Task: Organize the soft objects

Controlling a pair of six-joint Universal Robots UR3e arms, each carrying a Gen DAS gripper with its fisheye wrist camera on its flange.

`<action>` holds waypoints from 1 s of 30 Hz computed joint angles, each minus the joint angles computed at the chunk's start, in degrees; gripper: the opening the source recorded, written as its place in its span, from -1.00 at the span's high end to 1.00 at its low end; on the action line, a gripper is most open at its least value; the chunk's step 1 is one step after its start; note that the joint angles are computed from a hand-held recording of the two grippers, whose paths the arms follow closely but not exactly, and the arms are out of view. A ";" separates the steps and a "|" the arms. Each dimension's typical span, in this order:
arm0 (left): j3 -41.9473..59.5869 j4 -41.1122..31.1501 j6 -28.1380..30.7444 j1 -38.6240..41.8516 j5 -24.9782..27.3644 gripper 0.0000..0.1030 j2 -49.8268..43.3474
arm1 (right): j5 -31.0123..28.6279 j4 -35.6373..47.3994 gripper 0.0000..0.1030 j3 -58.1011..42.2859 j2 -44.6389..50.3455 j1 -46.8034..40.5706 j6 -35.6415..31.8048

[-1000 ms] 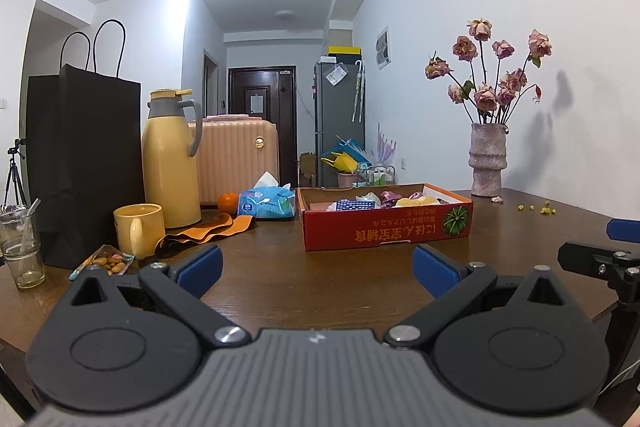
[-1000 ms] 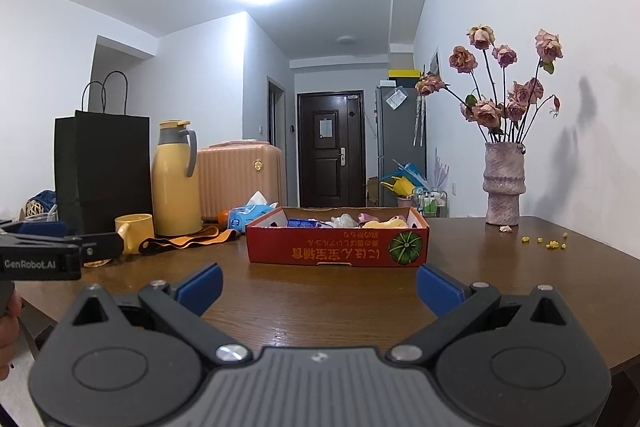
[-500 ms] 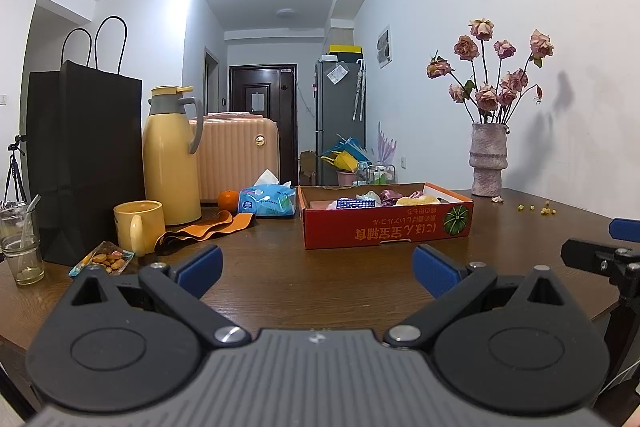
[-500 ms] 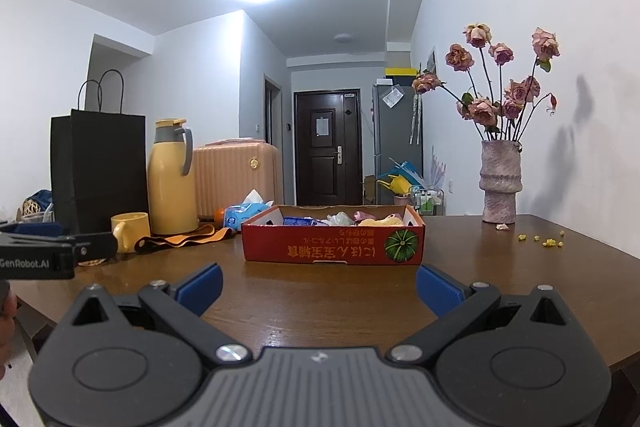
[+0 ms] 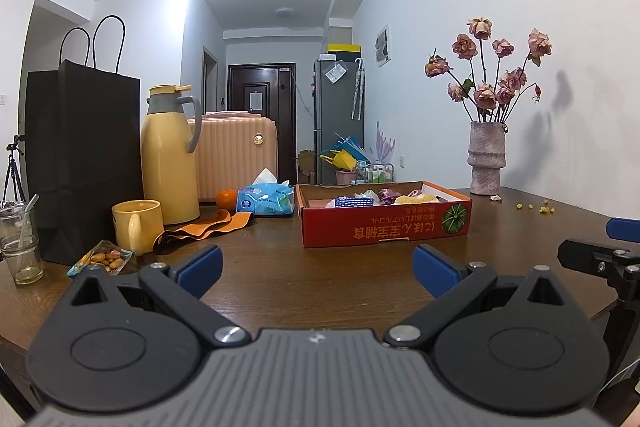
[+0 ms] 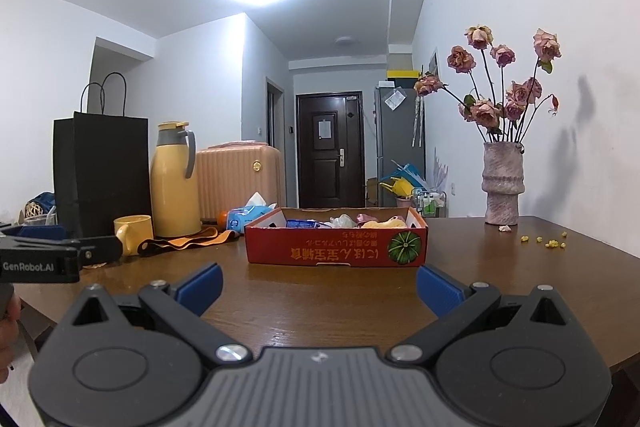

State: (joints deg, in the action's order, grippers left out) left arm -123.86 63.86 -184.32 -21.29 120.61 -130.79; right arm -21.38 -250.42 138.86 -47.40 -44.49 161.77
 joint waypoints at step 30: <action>0.21 0.66 0.66 -0.18 -0.50 -1.00 -0.19 | -0.77 -1.16 -1.00 -0.53 0.41 0.59 1.20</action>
